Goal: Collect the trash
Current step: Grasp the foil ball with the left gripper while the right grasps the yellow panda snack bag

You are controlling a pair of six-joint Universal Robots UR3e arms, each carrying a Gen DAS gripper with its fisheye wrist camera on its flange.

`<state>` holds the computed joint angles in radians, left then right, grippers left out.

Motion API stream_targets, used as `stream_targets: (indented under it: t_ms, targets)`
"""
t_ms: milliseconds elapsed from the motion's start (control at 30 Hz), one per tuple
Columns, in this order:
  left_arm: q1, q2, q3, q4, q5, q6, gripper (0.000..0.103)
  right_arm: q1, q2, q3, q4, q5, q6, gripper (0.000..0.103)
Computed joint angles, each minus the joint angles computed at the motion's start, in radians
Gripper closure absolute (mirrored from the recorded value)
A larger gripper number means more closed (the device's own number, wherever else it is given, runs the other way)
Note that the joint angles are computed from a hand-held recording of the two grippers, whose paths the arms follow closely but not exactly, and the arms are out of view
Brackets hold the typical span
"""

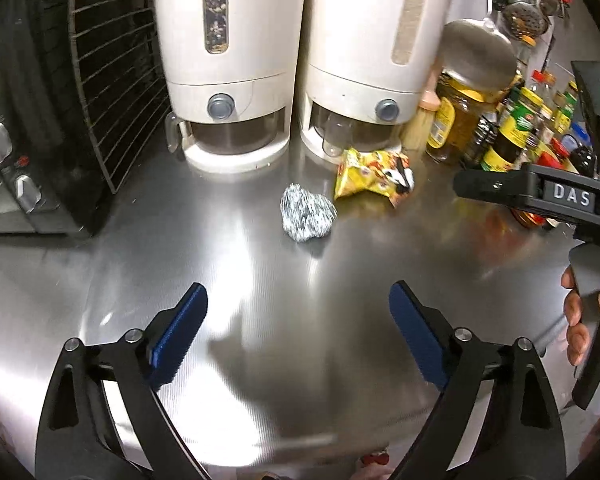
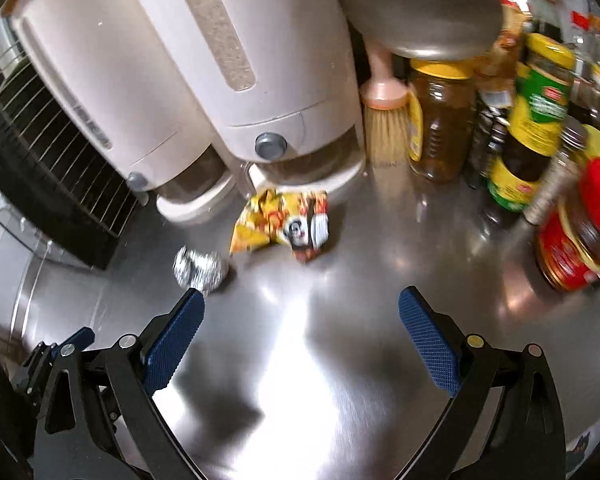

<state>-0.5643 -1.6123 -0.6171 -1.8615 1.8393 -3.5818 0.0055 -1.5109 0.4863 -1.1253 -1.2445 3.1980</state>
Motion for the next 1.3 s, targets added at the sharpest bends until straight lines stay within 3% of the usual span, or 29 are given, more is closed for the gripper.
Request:
stream_targets:
  t_ms: [367,567,700,800,900,1100,1300]
  targets:
    - [0.143,-0.07,-0.089,0.151,-0.103,0.109,0.023,0.099,0.289,-0.195,-0.073,-0.04,0.082,0.018]
    - [0.173,-0.111,-0.117,0.205,-0.141,0.133,0.025,0.116,0.326,-0.144,-0.137,-0.052,0.109,0.02]
    - [0.196,-0.121,-0.146,0.234,-0.182,0.154,0.04,0.115,0.325,-0.088,-0.18,-0.037,0.103,0.03]
    - [0.204,-0.126,-0.161,0.248,-0.199,0.169,0.047,0.117,0.358,-0.125,-0.153,-0.042,0.097,0.056]
    - [0.212,-0.13,-0.172,0.257,-0.213,0.18,0.061,0.109,0.347,-0.093,-0.173,-0.041,0.09,0.069]
    - [0.216,-0.127,-0.19,0.276,-0.223,0.184,0.065,0.08,0.289,-0.011,-0.195,-0.025,0.06,0.076]
    - [0.179,-0.125,-0.133,0.212,-0.194,0.164,0.065,0.051,0.212,0.038,-0.172,-0.007,0.035,0.076]
